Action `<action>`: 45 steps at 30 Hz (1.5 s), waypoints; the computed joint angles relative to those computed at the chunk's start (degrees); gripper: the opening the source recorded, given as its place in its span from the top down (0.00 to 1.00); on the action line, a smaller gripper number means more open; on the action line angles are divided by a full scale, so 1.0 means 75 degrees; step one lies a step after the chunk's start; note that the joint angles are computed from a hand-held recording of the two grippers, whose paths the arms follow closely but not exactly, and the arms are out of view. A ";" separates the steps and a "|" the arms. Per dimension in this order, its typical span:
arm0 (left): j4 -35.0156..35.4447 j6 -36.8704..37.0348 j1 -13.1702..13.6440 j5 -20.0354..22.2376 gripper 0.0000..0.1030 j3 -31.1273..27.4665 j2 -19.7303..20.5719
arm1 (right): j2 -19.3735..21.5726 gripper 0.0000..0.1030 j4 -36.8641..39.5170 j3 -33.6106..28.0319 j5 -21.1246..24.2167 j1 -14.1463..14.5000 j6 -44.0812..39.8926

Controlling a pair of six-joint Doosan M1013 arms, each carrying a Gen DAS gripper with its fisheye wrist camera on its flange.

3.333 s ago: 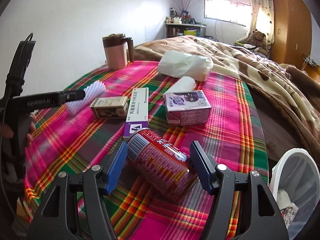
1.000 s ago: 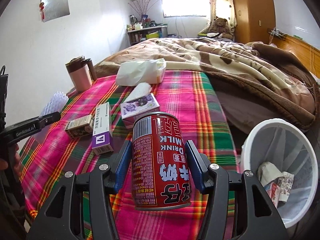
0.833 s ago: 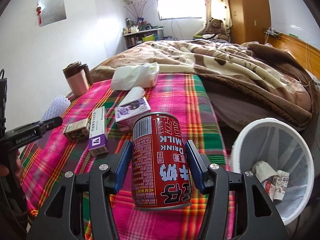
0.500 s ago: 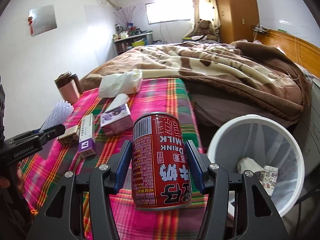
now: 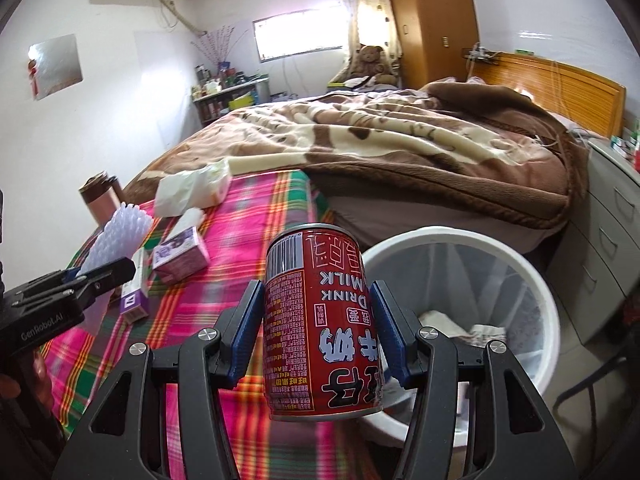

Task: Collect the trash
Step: 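Carry the foam net and red can over the wastebasket, then open both tools to drop the foam net and can into the wastebasket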

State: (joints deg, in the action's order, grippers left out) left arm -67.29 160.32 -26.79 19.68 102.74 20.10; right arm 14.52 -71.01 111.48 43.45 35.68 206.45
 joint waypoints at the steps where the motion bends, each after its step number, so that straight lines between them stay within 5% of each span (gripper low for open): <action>1: -0.0068 0.0074 -0.0046 0.0016 0.64 0.0000 0.0000 | -0.0026 0.46 0.0008 0.0031 0.0058 -0.0005 0.0026; 23: 0.0561 -0.0172 -0.0919 0.0577 0.64 -0.0324 0.0273 | -0.0361 0.46 0.0319 0.0599 0.0470 -0.0318 0.0624; 45: 0.1731 -0.1122 -0.1396 0.0815 0.60 -0.0636 0.0555 | -0.0436 0.46 0.0963 0.0813 0.0404 -0.0623 0.0376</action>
